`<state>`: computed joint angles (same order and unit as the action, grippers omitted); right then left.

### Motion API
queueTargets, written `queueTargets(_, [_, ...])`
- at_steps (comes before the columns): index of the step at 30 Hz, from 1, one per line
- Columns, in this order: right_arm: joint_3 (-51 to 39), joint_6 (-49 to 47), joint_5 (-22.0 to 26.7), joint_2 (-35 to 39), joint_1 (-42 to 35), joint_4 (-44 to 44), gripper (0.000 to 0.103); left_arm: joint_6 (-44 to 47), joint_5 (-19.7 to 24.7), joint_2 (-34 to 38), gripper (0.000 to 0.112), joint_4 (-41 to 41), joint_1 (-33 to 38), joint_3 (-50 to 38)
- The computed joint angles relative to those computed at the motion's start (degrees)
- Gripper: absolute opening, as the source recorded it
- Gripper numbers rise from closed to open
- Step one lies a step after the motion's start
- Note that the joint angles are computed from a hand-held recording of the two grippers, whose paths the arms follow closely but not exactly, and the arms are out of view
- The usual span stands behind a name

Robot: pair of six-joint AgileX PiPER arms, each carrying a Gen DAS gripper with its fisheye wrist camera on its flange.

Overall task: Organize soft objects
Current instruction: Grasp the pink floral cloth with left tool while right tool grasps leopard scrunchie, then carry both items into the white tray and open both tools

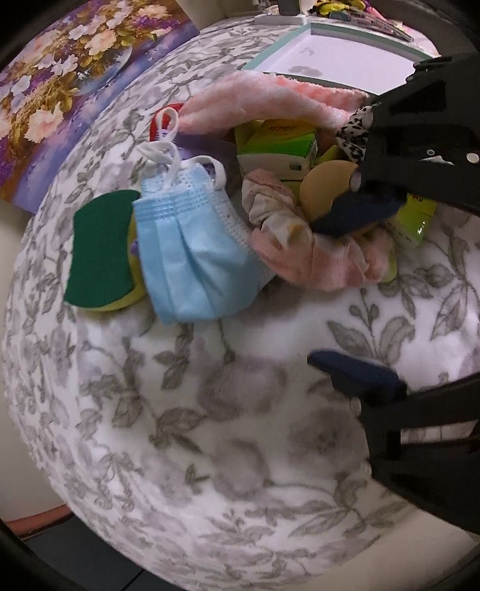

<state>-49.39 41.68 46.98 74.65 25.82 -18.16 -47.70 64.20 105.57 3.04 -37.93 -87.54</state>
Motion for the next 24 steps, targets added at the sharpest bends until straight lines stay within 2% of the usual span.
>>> queueTargets(5, [0.4, 0.6, -0.8, 0.5, -1.0, -0.2, 0.044, 1.5, -2.3, 0.2, 0.023, -1.9, 0.7, 0.7])
queueTargets(8, [0.7, 0.4, -1.4, -0.1, -2.1, 0.6, 0.04, 1.5, -2.3, 0.9, 0.014, -1.7, 0.4, 0.1])
queueTargets(17, [-0.4, -0.9, -0.3, -2.7, -2.5, 1.2, 0.03, 0.7, -1.6, -1.5, 0.01, 1.3, -0.9, -1.0])
queueTargets(24, [-1.6, -2.0, 0.2, -6.6, -3.6, 2.0, 0.03, 0.1, -1.6, -5.3, 0.01, 4.1, -1.3, -2.3])
